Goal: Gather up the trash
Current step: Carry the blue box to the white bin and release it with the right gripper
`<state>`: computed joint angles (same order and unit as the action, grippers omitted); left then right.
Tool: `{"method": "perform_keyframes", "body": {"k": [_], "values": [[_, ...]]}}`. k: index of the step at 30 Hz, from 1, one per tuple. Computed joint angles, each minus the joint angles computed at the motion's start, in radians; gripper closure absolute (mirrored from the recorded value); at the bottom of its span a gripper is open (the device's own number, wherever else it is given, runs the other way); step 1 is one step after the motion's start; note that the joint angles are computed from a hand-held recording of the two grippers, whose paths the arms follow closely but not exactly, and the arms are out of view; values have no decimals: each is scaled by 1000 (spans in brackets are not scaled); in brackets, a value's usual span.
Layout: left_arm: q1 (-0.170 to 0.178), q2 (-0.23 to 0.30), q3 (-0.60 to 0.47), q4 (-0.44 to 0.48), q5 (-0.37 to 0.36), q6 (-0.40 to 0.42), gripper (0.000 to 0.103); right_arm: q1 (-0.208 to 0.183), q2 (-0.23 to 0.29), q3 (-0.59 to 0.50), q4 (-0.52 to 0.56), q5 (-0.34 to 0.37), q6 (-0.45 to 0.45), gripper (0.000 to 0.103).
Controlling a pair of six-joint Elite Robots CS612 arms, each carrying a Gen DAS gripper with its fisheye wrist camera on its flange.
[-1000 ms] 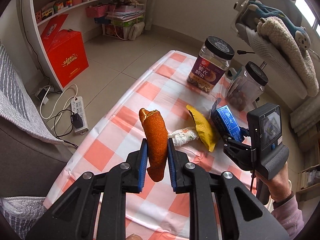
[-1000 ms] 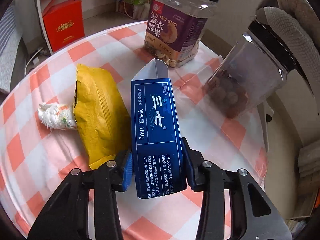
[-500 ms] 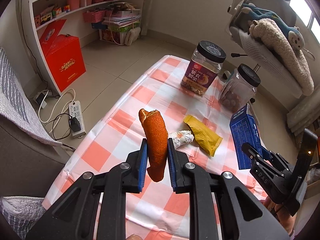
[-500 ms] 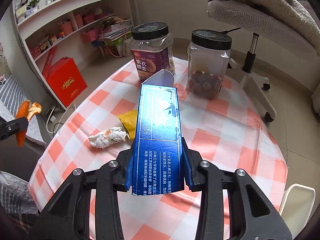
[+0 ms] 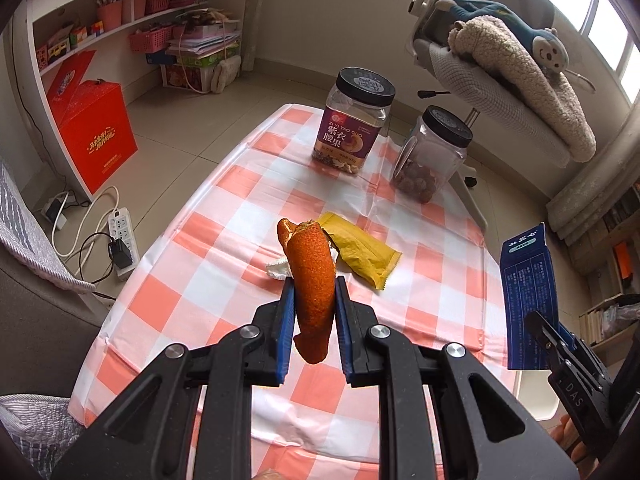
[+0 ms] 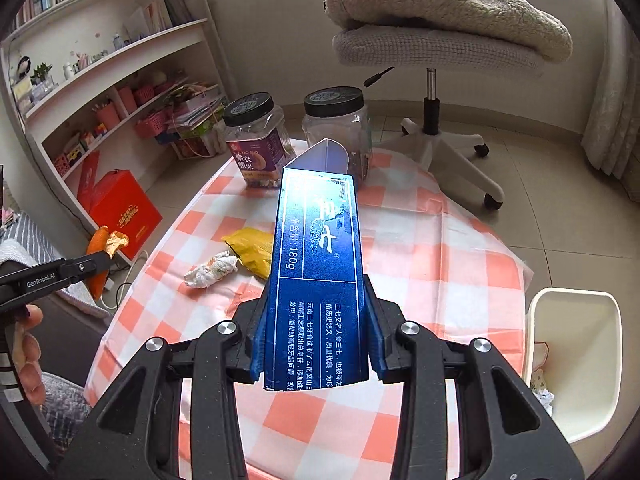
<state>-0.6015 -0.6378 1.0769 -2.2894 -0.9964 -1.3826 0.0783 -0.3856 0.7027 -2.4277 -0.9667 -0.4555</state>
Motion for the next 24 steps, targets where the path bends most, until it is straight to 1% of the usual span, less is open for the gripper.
{"method": "perform_keyframes", "body": {"k": [2, 5, 7, 10, 14, 18, 24], "values": [[-2, 11, -21, 14, 1, 10, 84, -10, 4, 6, -22, 6, 34, 66], [-4, 33, -61, 42, 0, 29, 84, -23, 13, -4, -26, 4, 80, 66], [-4, 48, -89, 54, -4, 44, 84, -32, 13, 1, -74, -5, 115, 66], [-6, 76, -137, 72, -7, 66, 84, -49, 21, -13, -107, -4, 167, 66], [-10, 120, -216, 91, -16, 106, 84, -71, 36, -39, -137, -21, 228, 66], [-15, 178, -321, 120, -23, 159, 84, -90, 51, -62, -187, -58, 299, 66], [-24, 266, -482, 154, -38, 237, 84, -114, 68, -95, -237, -145, 376, 66]]}}
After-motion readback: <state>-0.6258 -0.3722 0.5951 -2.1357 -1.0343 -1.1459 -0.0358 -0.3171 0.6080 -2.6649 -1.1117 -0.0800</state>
